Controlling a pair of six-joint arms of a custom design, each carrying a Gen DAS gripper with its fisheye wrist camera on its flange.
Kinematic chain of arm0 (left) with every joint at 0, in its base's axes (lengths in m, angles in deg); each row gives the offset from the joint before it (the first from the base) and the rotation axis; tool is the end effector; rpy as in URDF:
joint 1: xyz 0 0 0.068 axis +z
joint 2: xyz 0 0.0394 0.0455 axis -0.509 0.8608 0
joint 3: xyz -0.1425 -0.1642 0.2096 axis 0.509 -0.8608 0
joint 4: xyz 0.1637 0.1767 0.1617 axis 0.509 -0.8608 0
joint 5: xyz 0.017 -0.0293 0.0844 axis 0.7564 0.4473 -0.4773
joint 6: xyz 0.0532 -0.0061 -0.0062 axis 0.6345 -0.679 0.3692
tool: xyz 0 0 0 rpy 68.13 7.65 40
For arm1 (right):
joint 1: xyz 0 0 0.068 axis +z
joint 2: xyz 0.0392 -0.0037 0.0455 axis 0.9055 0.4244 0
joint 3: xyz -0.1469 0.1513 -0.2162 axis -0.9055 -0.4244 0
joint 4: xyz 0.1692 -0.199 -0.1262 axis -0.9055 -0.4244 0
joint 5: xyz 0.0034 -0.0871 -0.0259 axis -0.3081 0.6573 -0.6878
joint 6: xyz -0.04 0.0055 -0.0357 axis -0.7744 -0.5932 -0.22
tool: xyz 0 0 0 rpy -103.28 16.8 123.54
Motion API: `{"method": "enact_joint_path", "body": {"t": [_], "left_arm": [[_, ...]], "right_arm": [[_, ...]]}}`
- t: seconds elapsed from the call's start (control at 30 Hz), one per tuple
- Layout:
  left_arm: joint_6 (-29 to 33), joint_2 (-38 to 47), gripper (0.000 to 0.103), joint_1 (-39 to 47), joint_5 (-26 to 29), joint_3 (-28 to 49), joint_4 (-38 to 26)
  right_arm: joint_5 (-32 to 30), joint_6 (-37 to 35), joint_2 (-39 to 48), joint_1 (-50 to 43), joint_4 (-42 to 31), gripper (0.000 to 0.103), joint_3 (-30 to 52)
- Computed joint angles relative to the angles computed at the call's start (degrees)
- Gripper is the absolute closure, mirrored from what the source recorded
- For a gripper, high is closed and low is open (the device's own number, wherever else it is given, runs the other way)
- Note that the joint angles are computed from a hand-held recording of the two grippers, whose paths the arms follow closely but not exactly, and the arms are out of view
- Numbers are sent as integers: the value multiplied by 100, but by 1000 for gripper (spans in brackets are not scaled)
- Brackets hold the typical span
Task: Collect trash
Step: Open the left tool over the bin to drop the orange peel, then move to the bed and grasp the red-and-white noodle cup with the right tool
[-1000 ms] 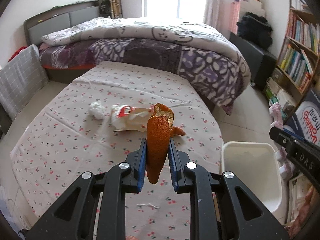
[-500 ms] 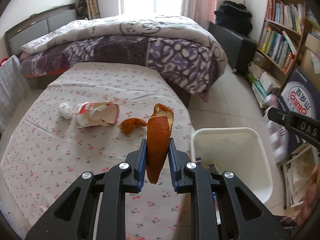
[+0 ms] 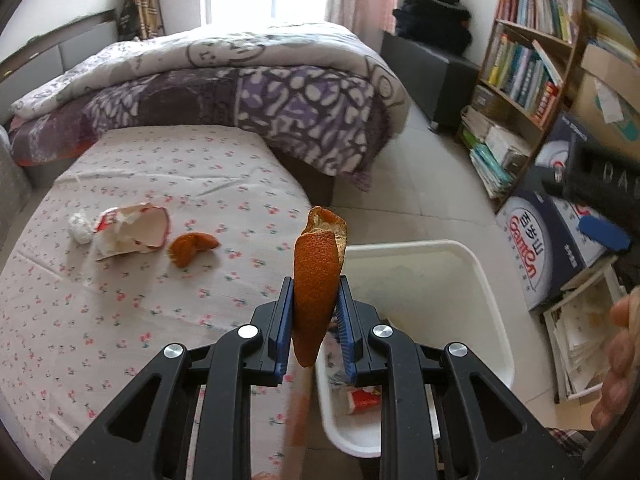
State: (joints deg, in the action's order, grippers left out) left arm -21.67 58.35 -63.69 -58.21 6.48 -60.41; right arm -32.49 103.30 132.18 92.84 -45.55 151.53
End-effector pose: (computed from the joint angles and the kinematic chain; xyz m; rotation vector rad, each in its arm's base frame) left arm 0.3572 -0.2380 0.2326 0.7809 2.3633 -0.3902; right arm 0.2786 0.1220 0.2740 1.0945 2.1458 -0.2523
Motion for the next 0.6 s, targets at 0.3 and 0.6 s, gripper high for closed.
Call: {"method": "enact_joint_path", "body": {"t": [0.3,0.6], "left_arm": [[196,73,69,-232,381,-5,-148],[35,247,47,-4,190,238,-274]], "right_arm": [[-57,203,-239,-174,68,10,-146],[-223,87,10,-129,236,9,91]]}}
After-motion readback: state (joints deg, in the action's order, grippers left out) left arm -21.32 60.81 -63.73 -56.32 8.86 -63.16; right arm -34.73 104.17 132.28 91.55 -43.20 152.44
